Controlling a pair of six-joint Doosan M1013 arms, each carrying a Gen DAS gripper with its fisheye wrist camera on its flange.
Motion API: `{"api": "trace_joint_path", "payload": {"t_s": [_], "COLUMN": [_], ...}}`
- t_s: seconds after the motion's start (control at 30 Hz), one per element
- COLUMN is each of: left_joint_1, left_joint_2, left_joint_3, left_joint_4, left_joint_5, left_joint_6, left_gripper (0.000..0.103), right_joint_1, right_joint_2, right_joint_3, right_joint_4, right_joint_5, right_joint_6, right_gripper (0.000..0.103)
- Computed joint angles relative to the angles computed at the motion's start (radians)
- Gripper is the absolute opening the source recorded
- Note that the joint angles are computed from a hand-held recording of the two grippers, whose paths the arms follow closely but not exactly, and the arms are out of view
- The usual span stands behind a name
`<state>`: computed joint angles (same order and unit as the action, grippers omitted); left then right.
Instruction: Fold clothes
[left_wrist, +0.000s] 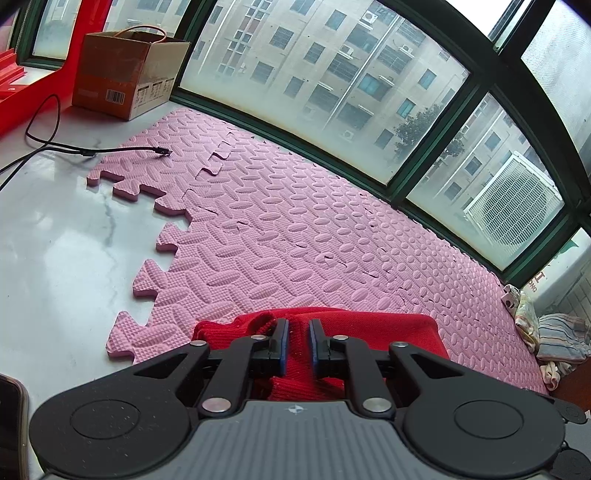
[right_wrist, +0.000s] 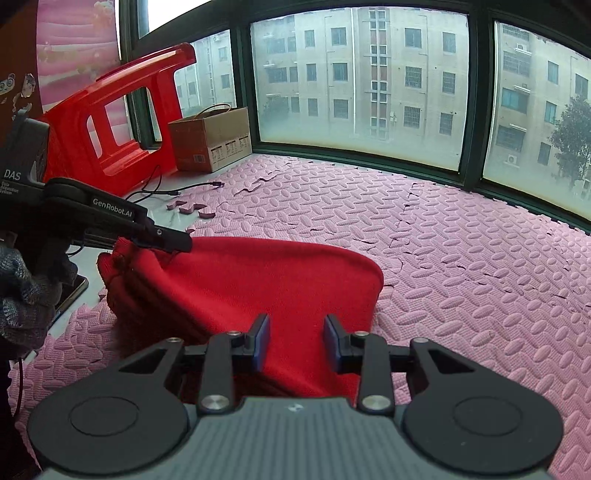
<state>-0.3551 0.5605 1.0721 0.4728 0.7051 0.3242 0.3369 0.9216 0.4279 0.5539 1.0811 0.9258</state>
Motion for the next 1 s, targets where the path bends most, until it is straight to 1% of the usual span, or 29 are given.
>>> {"api": "trace_joint_path", "payload": {"t_s": [0.17,0.3,0.43,0.5,0.6,0.7,0.87,1.0], "left_joint_1": [-0.003,-0.003,-0.003,-0.003,-0.003,-0.003,-0.003,-0.002], "left_joint_2": [0.0,-0.001,-0.001,0.0,-0.001,-0.001,-0.002,-0.003], "left_joint_3": [0.001,0.002,0.004,0.003,0.003,0.003,0.007,0.008], "left_joint_4": [0.01,0.012,0.014,0.013,0.012,0.012,0.011,0.011], "left_joint_5": [0.002,0.001,-0.002,0.0,-0.001,-0.001,-0.005,-0.006], "left_joint_6": [-0.005,-0.008,-0.011,-0.01,-0.01,-0.01,-0.01,-0.011], "left_gripper": [0.014,0.014,0.014,0.014,0.014,0.014,0.014,0.014], "right_joint_1": [0.002,0.001,-0.001,0.003,0.012,0.019,0.031,0.036], "right_joint_2": [-0.016,-0.006,0.005,0.014,0.034,0.037,0.0,-0.019], "right_joint_3": [0.05,0.012,-0.027,-0.047,-0.088,-0.092,-0.014,0.027], "right_joint_4": [0.0,0.0,0.044,0.057,0.061,0.08,0.108,0.114], "right_joint_5": [-0.025,-0.001,0.005,0.003,0.023,0.042,0.013,0.002], "right_joint_6": [-0.004,-0.007,-0.009,-0.012,-0.001,-0.025,-0.121,-0.164], "right_gripper": [0.032,0.032,0.032,0.032,0.032,0.032,0.032,0.032]}}
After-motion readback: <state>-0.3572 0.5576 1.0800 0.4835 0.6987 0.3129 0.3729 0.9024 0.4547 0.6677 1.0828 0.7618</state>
